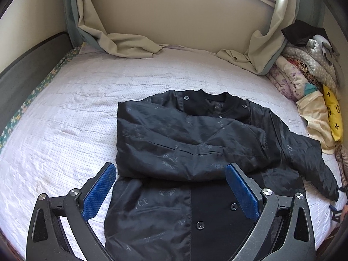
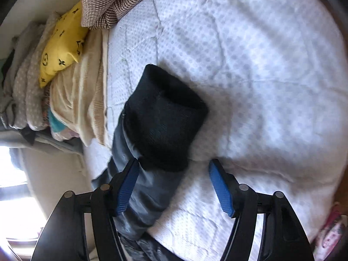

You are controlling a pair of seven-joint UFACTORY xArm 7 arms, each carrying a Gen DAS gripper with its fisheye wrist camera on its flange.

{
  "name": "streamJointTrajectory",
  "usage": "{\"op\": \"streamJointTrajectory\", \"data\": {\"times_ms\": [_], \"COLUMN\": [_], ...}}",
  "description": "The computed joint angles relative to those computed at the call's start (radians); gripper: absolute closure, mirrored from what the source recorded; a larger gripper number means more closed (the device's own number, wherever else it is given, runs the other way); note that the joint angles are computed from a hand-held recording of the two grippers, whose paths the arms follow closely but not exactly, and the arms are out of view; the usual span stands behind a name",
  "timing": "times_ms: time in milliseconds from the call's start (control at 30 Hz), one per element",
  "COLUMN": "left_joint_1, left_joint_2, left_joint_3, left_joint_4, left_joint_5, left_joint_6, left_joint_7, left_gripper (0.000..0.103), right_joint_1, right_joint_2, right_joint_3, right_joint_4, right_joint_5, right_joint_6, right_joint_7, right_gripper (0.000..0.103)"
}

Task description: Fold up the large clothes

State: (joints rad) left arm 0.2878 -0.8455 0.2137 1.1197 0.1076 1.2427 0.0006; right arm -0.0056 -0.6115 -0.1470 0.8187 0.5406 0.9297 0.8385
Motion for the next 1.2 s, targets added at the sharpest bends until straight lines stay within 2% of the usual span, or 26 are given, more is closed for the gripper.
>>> {"op": "streamJointTrajectory", "data": {"times_ms": [133,200,233,267,300,433,600,733,833,1000,1200], "left_joint_1": [0.0,0.003,0.005,0.007,0.009,0.015,0.019,0.019,0.02,0.025,0.038], "left_joint_2": [0.002,0.002,0.002,0.002,0.003,0.012,0.019,0.023,0.024,0.024,0.034], "left_joint_3": [-0.003,-0.001,0.0,0.003,0.008,0.032,0.052,0.061,0.065,0.08,0.117], "left_joint_4": [-0.004,-0.006,-0.006,-0.004,0.0,0.021,0.045,0.06,0.065,0.076,0.096], "left_joint_5": [0.005,0.01,0.011,0.011,0.009,-0.006,-0.025,-0.034,-0.036,-0.033,-0.041], "left_joint_6": [-0.002,-0.004,-0.005,-0.006,-0.006,-0.008,-0.003,-0.001,0.0,0.011,0.029], "left_joint_7": [0.007,0.01,0.01,0.01,0.01,0.003,-0.001,-0.003,-0.001,0.012,0.017], "left_gripper": [0.001,0.001,0.001,0.001,0.001,0.001,0.001,0.001,0.001,0.001,0.001], "right_joint_1": [0.018,0.019,0.021,0.022,0.024,0.026,0.058,0.138,0.233,0.403,0.596], "right_joint_2": [0.035,0.053,0.067,0.08,0.086,0.117,0.203,0.289,0.378,0.541,0.718], "right_joint_3": [0.022,0.028,0.032,0.037,0.043,0.1,0.246,0.369,0.43,0.516,0.562], "right_joint_4": [0.003,0.017,0.031,0.045,0.057,0.175,0.456,0.651,0.773,0.934,1.062], "right_joint_5": [-0.005,-0.032,-0.05,-0.062,-0.072,-0.179,-0.443,-0.609,-0.647,-0.7,-0.773], "right_joint_6": [-0.107,-0.125,-0.121,-0.12,-0.121,-0.094,-0.022,-0.034,-0.04,-0.019,0.052], "right_joint_7": [-0.048,-0.07,-0.08,-0.085,-0.089,-0.092,-0.154,-0.237,-0.306,-0.376,-0.39], "right_gripper": [0.036,0.06,0.064,0.074,0.077,0.083,0.086,0.089,0.092,0.092,0.093]}}
